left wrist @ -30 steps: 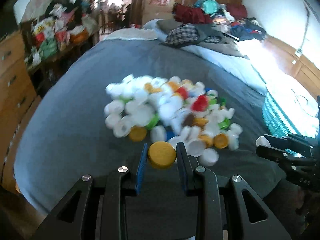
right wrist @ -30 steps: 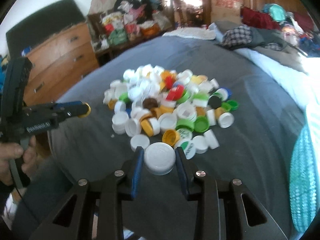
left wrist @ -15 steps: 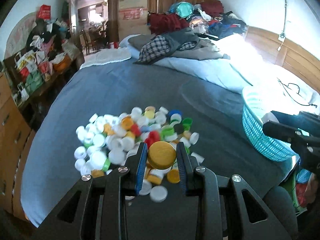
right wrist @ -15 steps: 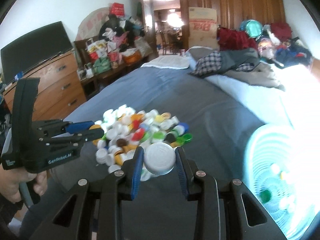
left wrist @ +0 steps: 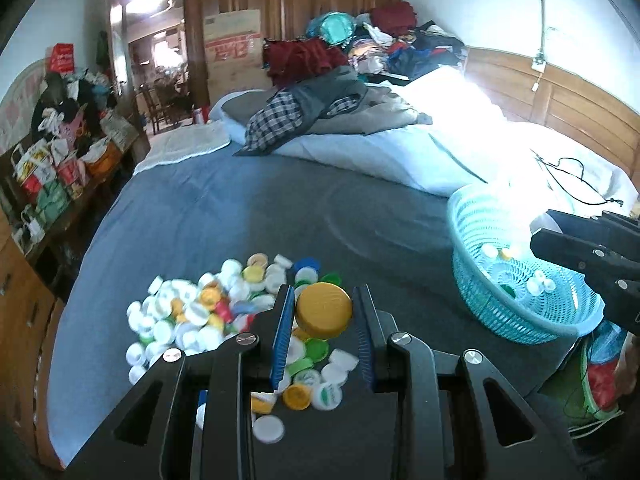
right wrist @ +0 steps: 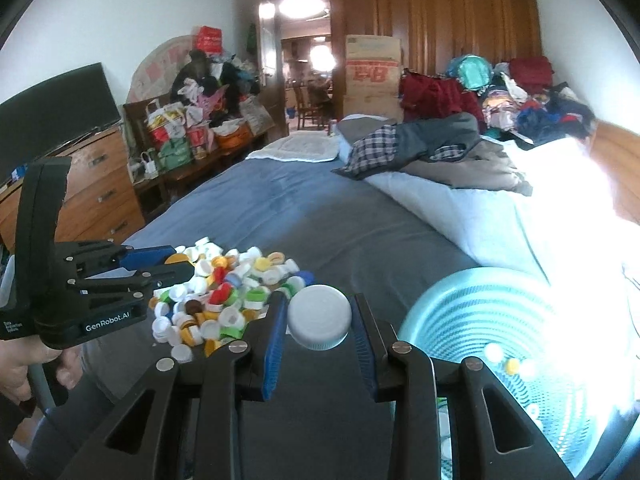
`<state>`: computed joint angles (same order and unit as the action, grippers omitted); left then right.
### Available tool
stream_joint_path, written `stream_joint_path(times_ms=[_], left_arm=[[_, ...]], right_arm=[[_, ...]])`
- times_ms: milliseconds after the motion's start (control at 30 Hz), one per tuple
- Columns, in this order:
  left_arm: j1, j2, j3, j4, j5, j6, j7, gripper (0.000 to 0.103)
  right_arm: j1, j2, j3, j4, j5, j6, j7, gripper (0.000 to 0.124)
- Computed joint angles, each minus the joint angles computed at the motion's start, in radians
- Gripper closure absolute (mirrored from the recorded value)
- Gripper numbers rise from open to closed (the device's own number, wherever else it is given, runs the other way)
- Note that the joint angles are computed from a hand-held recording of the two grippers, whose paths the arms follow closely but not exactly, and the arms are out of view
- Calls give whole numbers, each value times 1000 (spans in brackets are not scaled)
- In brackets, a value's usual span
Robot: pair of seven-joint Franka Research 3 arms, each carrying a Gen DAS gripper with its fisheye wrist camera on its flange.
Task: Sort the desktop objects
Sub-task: 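Carry the yellow cap and white cap in both tools over the basket, then open both tools to drop the caps into the basket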
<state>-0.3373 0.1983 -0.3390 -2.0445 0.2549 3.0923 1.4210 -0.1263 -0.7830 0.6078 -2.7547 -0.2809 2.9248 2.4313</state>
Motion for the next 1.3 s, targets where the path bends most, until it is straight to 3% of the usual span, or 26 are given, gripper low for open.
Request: stream_joint_path(times_ms=[133,333,633,867,1100,1167,1200,1233,1300], left_arm=[[-24,22,-9,48,10,-23,-1,78],[-11,94,-107,160,-74,-90,118,78],[-108,252,-155,409,-141,-273,256,78],[-201,350,-129,581,-187,-435,301,78],[-236,364,-105,619,-196,-456,309,78],[-244,373,-98,636,-193,-466,311,73],[-252,373,-88,637,-184,-461,303,60],[-257,368,-80,631,-176,-446,294,48],[-237,347,-89,594,-186,-403,295,47]], right_arm=[[22,-66,-44,-45,9,-23,-12,89],[54,-181,-128,-118,29,-89,-62,89],[65,-349,-247,-202,68,-217,-146,89],[71,-423,-300,-250,118,-262,-194,89],[61,-441,-295,-269,142,-266,-204,89],[50,-441,-289,-267,140,-266,-205,89],[44,-443,-281,-263,139,-272,-200,83],[40,-451,-276,-263,137,-278,-195,70],[34,-471,-260,-264,130,-283,-181,57]])
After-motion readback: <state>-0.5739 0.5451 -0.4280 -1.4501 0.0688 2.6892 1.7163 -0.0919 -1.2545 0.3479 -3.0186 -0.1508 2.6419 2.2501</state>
